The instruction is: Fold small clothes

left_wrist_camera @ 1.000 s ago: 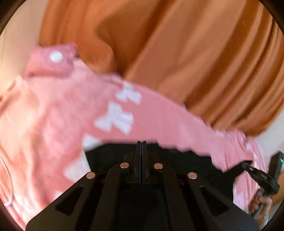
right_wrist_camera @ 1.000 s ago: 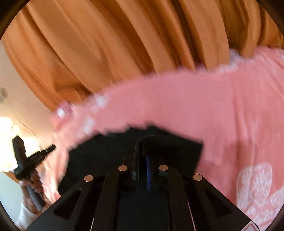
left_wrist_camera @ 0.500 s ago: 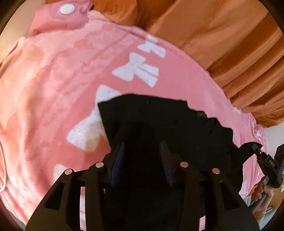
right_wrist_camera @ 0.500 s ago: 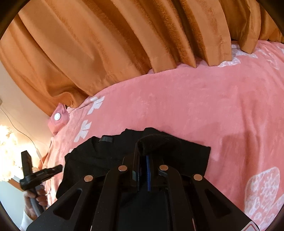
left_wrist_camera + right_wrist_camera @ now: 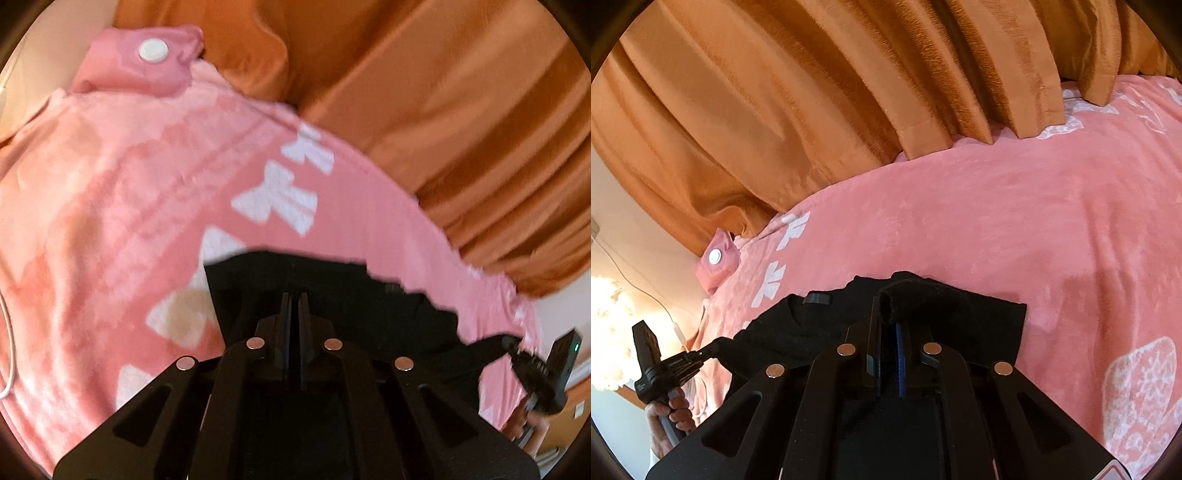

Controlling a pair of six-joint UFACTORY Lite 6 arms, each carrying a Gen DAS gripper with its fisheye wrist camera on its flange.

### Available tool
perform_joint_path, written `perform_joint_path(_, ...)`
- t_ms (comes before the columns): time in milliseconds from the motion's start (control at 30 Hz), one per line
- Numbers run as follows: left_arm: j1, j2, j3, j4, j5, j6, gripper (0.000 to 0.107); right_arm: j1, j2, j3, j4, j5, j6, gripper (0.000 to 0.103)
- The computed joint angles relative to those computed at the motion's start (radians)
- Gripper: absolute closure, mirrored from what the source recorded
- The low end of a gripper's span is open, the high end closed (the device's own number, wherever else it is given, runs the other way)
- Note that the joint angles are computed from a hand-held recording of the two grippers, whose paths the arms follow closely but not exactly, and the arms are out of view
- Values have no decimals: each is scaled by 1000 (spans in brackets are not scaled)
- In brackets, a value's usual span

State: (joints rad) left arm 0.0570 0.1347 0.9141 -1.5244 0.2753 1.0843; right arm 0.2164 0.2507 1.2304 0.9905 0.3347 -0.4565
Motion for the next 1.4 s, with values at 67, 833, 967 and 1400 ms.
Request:
perform_joint_path(67,6,-3,41,-77,-21,68,105,-6,12,18,133,-4,-132,97)
perform_joint_path(833,-33,-180,-363,332,-28,-244,45,95,-236,-426,-555,44,409,53)
perform_joint_path(967,-44,-138,-298,339,-45,-266,94,126,-212,-407,-486,-14,326,100)
perform_joint_path(1400,-111,-430,-589,656,-62,-508,98,200,-509,-689,-774,87,723,99)
